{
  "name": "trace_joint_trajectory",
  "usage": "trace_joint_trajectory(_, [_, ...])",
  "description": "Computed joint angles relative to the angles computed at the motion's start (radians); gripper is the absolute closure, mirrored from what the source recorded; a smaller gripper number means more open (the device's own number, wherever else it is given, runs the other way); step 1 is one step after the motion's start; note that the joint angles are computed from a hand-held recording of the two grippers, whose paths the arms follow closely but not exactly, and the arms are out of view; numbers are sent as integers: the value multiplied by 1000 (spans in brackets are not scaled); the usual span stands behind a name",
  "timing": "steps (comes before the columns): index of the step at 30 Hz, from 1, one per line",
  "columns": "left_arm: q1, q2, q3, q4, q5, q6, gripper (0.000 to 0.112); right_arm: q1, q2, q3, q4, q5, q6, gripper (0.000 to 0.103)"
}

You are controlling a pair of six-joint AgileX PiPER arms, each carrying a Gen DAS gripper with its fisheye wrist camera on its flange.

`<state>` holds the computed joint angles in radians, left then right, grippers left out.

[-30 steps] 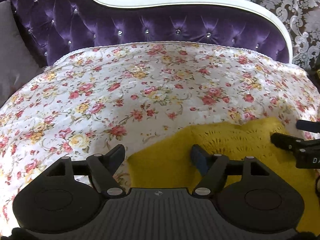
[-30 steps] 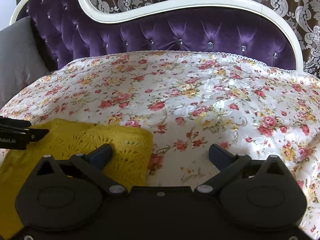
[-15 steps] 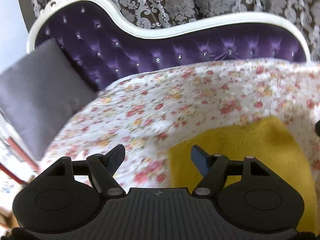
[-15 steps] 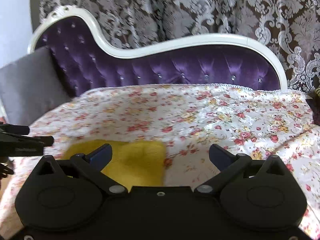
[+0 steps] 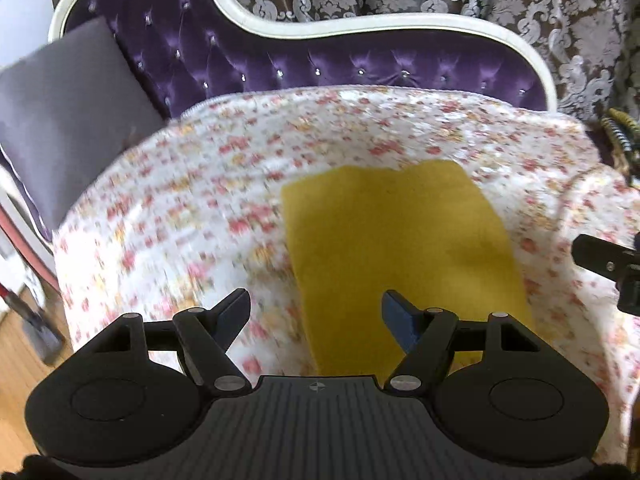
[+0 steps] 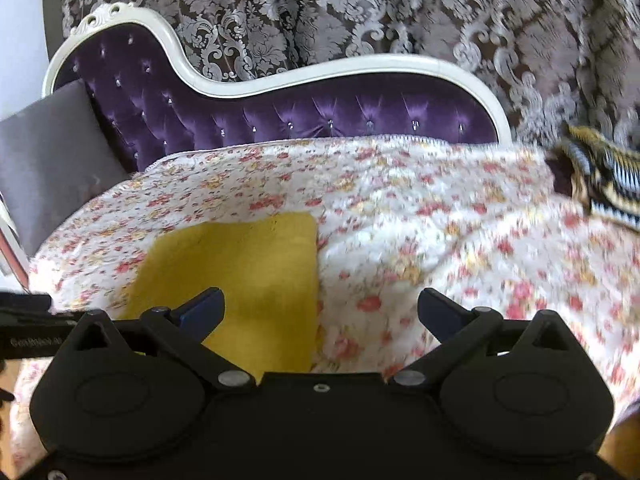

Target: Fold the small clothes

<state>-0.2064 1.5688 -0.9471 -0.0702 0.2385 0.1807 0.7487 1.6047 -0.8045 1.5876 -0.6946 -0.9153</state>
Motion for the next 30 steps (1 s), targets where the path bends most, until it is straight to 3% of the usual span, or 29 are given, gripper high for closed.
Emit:
trace_joint_trajectory(4, [11,-46,68,-101,4,81,41,41,-39,60,-4,21,108,1])
trace_joint_trajectory(10, [20,-98,147,-192,2,150,41,125,-39,90,28,-28,174,1])
trace_joint_trajectory(17, [23,-125,196,-210,-9,149,41,204,-12,82,51,-98,157,1])
trace_joint_trajectory(23, [14,-138,220,-160,-21,88,41,221,3,71,59,-93,141,1])
trace_joint_trajectory(26, [23,-138,218,-214,-14,145,41,228,9,61,67,-96,120,1])
trace_joint_trajectory(30, [14,-140,224,-126,-29,58,41,230,18,51,72,-94,109,1])
